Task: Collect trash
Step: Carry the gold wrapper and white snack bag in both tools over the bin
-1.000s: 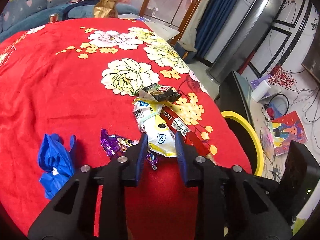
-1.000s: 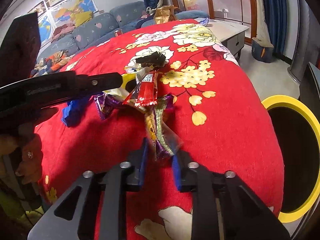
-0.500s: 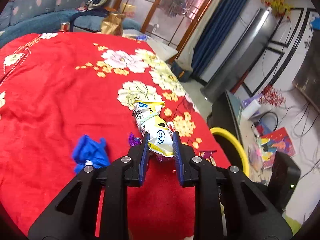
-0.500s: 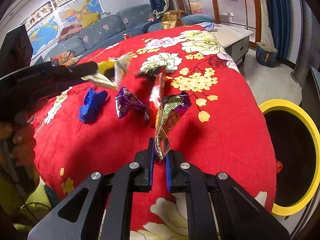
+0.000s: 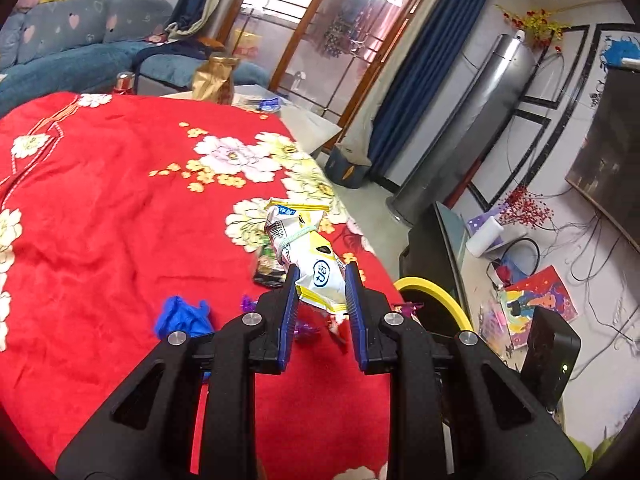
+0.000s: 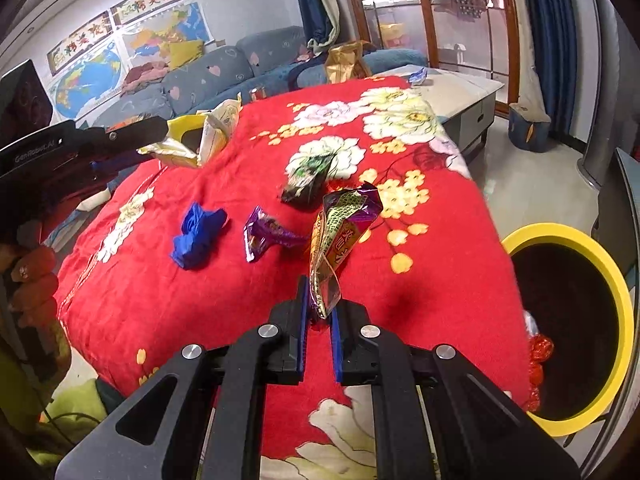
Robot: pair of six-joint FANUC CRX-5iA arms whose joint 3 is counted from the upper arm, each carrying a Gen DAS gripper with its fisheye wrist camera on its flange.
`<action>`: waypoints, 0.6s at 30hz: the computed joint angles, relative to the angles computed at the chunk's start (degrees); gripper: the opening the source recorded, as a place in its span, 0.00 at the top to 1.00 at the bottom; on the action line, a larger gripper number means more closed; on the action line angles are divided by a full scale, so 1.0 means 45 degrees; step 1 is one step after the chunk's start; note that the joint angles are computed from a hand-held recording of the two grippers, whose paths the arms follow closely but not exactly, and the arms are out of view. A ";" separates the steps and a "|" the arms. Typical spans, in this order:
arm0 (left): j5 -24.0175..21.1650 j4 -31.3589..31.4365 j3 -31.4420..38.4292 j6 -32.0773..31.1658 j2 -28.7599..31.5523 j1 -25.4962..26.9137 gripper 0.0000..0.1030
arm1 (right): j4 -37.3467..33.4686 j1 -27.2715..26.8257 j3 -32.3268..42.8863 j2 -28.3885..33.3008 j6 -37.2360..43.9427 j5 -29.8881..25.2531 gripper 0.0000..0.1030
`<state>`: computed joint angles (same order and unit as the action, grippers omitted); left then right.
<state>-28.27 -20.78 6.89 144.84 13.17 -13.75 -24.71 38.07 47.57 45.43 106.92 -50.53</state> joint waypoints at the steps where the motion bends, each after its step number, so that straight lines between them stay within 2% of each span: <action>1: 0.0015 0.0055 0.0096 -0.0150 0.0069 -0.0037 0.84 | 0.0031 -0.0022 -0.0093 -0.0078 -0.0043 0.0120 0.91; 18: -0.0199 0.1673 0.1858 -0.2952 0.1615 -0.0587 0.84 | 0.0284 -0.0790 -0.0668 -0.0547 -0.1127 0.1357 0.91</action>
